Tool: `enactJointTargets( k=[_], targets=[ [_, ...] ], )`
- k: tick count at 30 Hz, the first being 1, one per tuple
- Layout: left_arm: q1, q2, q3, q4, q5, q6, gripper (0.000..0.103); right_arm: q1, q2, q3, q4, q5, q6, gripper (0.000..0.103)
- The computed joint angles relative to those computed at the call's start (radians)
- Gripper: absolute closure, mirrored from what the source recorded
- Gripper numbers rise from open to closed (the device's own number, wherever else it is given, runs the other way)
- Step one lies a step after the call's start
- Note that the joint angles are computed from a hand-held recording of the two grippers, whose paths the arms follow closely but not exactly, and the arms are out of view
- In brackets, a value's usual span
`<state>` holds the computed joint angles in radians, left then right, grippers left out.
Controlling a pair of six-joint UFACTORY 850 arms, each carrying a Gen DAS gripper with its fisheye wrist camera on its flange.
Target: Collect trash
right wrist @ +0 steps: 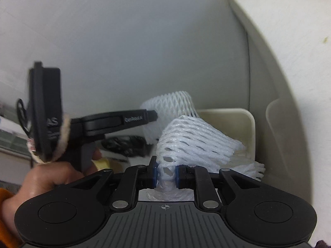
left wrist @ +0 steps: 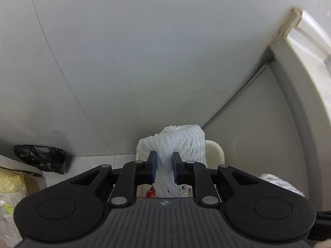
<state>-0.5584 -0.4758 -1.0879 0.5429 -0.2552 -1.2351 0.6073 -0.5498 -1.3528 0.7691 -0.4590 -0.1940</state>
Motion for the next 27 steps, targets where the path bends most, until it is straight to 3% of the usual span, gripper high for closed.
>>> enactJointTargets(
  k=[8,13,19,27],
  targets=[
    [0.016,-0.068,-0.027,-0.030,0.024,0.081,0.087,0.008,-0.126,-0.125,-0.206,-0.079,0.138,0.087],
    [0.018,-0.077,-0.027,-0.040,0.039,0.113,0.064,0.014,-0.164,-0.168,-0.275,-0.104,0.211,0.086],
    [0.029,-0.064,-0.014,-0.071,0.052,0.146,0.047,0.026,-0.192,-0.197,-0.297,-0.113,0.252,0.084],
    [0.047,-0.026,0.027,-0.135,0.059,0.182,0.043,0.031,-0.258,-0.267,-0.351,-0.149,0.278,0.084]
  ],
)
